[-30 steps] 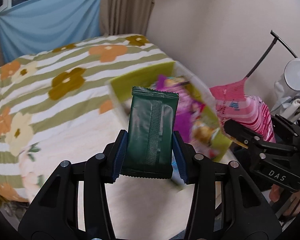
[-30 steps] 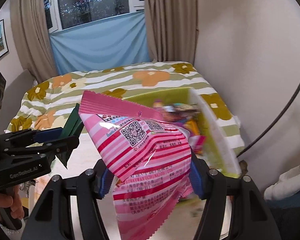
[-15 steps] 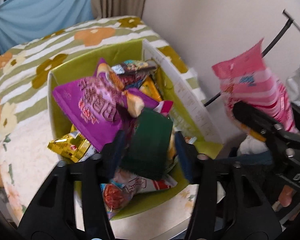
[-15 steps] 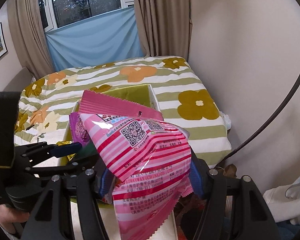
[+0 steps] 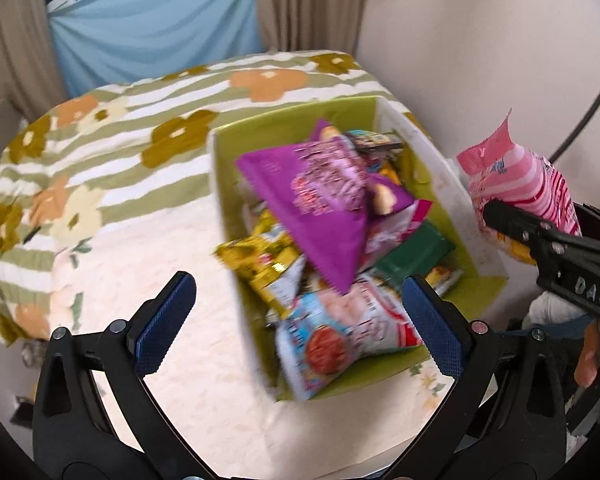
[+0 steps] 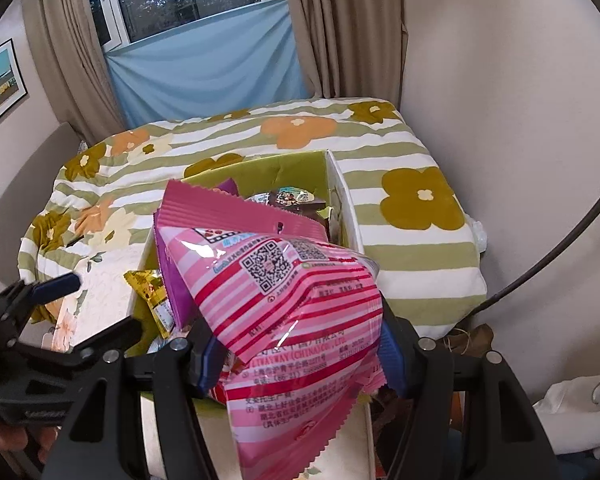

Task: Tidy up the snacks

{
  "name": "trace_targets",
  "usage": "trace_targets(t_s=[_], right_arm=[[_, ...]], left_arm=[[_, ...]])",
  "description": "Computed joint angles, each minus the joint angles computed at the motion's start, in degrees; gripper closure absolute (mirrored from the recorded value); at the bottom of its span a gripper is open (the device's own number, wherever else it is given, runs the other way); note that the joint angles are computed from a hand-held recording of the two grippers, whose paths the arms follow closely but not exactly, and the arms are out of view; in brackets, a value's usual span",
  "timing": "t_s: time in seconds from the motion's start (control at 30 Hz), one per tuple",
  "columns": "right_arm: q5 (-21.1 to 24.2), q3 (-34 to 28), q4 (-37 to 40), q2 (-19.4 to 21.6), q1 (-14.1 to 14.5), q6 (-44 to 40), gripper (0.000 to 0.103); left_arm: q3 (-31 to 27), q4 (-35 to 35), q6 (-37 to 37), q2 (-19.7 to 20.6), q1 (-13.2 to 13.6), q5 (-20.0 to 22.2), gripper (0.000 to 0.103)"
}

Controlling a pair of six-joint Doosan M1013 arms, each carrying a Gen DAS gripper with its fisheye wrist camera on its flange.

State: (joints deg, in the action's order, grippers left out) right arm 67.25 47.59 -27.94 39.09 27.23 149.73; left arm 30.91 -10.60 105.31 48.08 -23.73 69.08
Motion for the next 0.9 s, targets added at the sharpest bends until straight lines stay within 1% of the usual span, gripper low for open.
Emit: trace_targets(t_s=[0.07,0.1,0.17,0.2,0.23,0.3,0.4,0.43,0.53,0.6,0.7,0.8,0.9], right_arm=[[-0.4,-0.6,0.6,0.5,-0.3,-0.2,0.042],[-1.0,-0.5,0.0,0.7,-0.3,0.5,0.04],[-2.4,0.0,-1.9,1.0,-0.1,2.0,0.027],[-3.1,0.2,-2.1,1.0,0.0,2.4,0.011],[-4.1,0.8,-1.7,0.9,0.0,2.5,0.005],[-5.1,1.4,-1.7,0.7,0.3,3.1,0.003],[-5.1,1.9,-2.1,0.4,1.1,3.8,0.002],[-5.0,2.0,-2.0,0.3,1.4,3.9,0.002],[-3.7,1.5,-3.2,0.4,2.4,4.1,0.002],[-2.6,0.8,-5.3,0.5,3.3,5.1,0.002],[-1.6,-0.6,-8.2,0.6,4.8,6.4,0.002],[-0.5,-2.7,-11.0,0.9,6.4,6.4,0.002],[0.5,-4.4,-14.0,1.1,8.1,6.2,0.002]], left_arm=[[1.1,0.5,-1.0,-0.6,0.2,-0.6,0.001],[1.4,0.5,-1.5,-0.7,0.4,-0.6,0.001],[2.6,1.4,-2.9,-1.3,0.6,-0.8,0.001],[3.6,1.8,-3.3,-1.8,0.6,-1.2,0.001],[5.0,2.1,-3.6,-2.4,0.8,-1.9,0.001],[7.6,2.3,-3.6,-3.8,1.2,-3.0,0.001],[11.1,2.2,-3.3,-5.6,1.9,-4.8,0.001],[11.3,1.8,-3.2,-5.8,2.2,-5.0,0.001],[13.5,-0.2,-1.5,-7.3,3.1,-6.9,0.001],[14.2,-0.7,-0.3,-8.0,3.5,-7.9,0.001],[16.6,-1.7,1.5,-10.2,4.3,-10.5,0.001],[19.2,-3.5,2.5,-12.9,5.4,-13.4,0.001],[23.5,-5.9,3.8,-16.5,6.9,-19.2,0.001]])
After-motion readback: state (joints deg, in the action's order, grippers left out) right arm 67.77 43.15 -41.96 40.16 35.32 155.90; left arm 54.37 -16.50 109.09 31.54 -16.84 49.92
